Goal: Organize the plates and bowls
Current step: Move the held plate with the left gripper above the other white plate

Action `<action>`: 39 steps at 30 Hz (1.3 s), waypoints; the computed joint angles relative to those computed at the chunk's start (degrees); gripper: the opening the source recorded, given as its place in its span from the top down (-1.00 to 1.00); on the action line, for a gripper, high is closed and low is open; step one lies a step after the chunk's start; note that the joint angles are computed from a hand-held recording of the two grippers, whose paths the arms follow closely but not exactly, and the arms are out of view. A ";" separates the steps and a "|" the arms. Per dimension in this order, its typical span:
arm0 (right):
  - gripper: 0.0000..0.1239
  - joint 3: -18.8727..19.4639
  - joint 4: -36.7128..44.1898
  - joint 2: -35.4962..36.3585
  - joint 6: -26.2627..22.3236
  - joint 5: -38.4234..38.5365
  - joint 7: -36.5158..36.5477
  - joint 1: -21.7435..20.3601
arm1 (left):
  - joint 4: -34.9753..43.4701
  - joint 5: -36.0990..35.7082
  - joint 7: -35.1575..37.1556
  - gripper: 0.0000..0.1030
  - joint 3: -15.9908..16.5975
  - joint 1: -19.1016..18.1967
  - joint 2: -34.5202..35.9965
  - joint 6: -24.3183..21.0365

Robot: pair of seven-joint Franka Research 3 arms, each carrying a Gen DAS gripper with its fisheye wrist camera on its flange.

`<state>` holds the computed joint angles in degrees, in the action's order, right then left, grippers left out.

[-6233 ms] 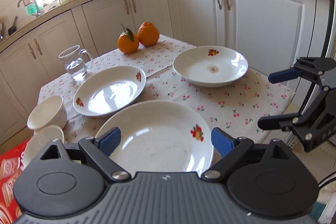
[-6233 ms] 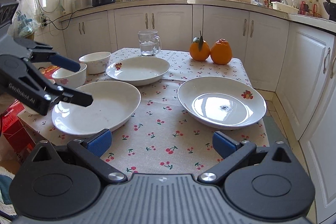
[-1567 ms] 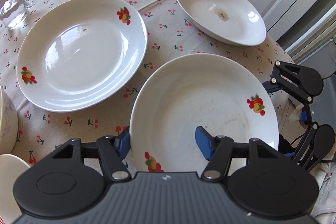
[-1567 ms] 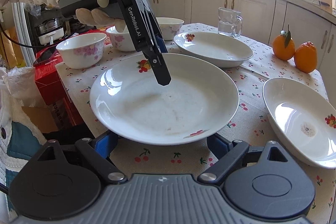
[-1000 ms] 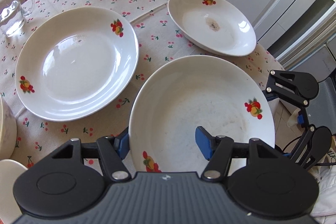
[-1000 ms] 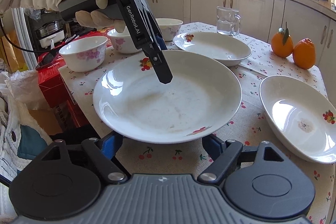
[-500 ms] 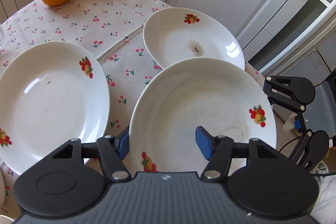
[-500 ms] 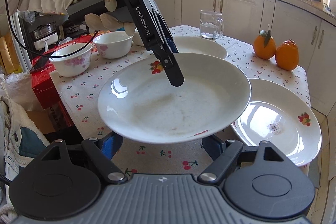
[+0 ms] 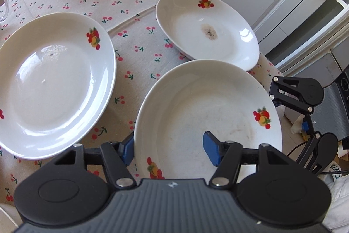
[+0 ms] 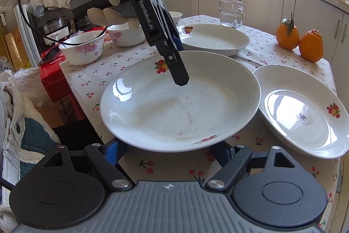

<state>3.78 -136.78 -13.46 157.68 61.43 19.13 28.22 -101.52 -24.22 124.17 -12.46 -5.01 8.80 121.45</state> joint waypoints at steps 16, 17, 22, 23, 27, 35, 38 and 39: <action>-0.49 0.52 -3.45 -1.87 9.05 -3.54 3.99 2.95 | -1.75 -3.17 1.34 -0.22 0.29 0.60 -0.92 0.58; -0.49 0.58 -3.45 -1.70 9.43 -4.10 4.55 3.05 | -1.86 -3.23 1.16 -0.22 0.35 0.62 -1.11 0.28; -0.48 0.00 -3.46 -1.63 9.34 -4.67 5.15 3.90 | -3.78 -3.46 1.24 -0.22 0.79 0.56 -2.88 0.57; -0.48 -0.04 -3.37 -1.60 9.18 -5.02 5.36 3.92 | -4.14 -3.53 1.35 -0.22 0.91 0.53 -3.20 0.72; -0.48 -0.41 -3.13 -1.57 8.83 -5.10 4.63 4.42 | -5.09 -3.63 1.45 -0.22 1.33 0.36 -4.10 1.43; -0.48 -0.56 -1.89 -1.27 8.03 -3.71 2.41 4.23 | -5.41 -3.74 1.04 -0.22 1.82 0.05 -5.07 2.23; -0.48 -0.62 -1.60 -1.34 7.47 -3.85 2.31 3.90 | -5.07 -3.87 0.93 -0.22 1.84 -0.11 -5.18 2.29; -0.48 -0.65 -1.52 -1.39 7.26 -3.91 2.29 3.76 | -4.94 -4.05 0.89 -0.22 1.84 -0.15 -5.23 2.29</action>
<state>3.14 -138.30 -14.85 164.94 57.52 21.42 31.98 -106.46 -28.27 125.06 -10.62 -5.16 3.57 123.74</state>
